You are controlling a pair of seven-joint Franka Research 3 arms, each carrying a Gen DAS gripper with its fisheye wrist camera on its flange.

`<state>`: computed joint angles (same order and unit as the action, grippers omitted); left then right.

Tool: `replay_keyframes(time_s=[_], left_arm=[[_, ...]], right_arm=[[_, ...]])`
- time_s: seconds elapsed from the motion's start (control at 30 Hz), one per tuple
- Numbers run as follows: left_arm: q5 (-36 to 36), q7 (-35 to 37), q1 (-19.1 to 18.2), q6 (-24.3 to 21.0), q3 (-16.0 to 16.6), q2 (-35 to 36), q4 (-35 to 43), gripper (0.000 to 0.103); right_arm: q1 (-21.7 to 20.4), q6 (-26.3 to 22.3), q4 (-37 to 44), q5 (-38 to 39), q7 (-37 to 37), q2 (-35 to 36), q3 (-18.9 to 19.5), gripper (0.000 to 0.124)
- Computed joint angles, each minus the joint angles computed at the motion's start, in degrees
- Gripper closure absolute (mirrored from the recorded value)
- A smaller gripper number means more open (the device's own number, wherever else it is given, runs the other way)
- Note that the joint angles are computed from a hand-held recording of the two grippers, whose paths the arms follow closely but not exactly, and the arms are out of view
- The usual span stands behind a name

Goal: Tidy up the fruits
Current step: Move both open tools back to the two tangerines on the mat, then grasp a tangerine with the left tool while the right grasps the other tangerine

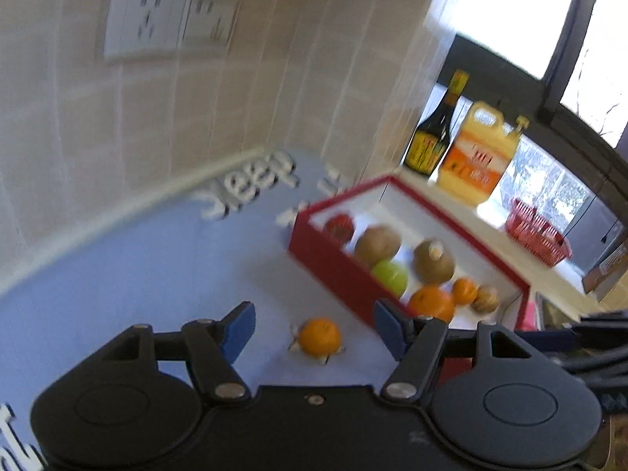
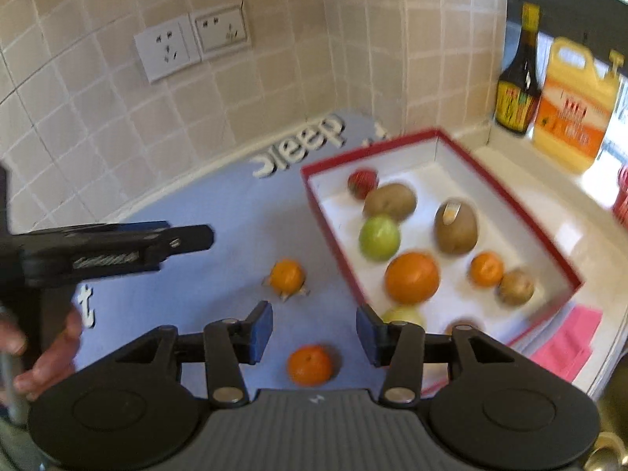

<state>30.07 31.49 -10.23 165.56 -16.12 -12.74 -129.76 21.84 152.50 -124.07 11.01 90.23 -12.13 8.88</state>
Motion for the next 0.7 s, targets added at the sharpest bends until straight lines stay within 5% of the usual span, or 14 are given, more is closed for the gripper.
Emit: replay_keyframes(time_s=[0.37,0.6,0.7], left_arm=[[-8.94,10.63,-2.36,5.31,3.37,8.29,0.60,0.023],[-5.08,13.40,-2.77,1.25,3.79,16.43,8.63,0.023],[-3.73,15.21,-3.52,-1.79,4.00,18.64,11.42,0.023]], right_arm=[[2.58,2.82,-6.35,7.69,-3.85,2.41,-0.39,0.070],[0.47,9.79,-7.63,-5.17,6.53,5.34,2.51,0.070],[1.96,9.75,-6.88,-2.74,3.78,6.67,1.14,0.070]])
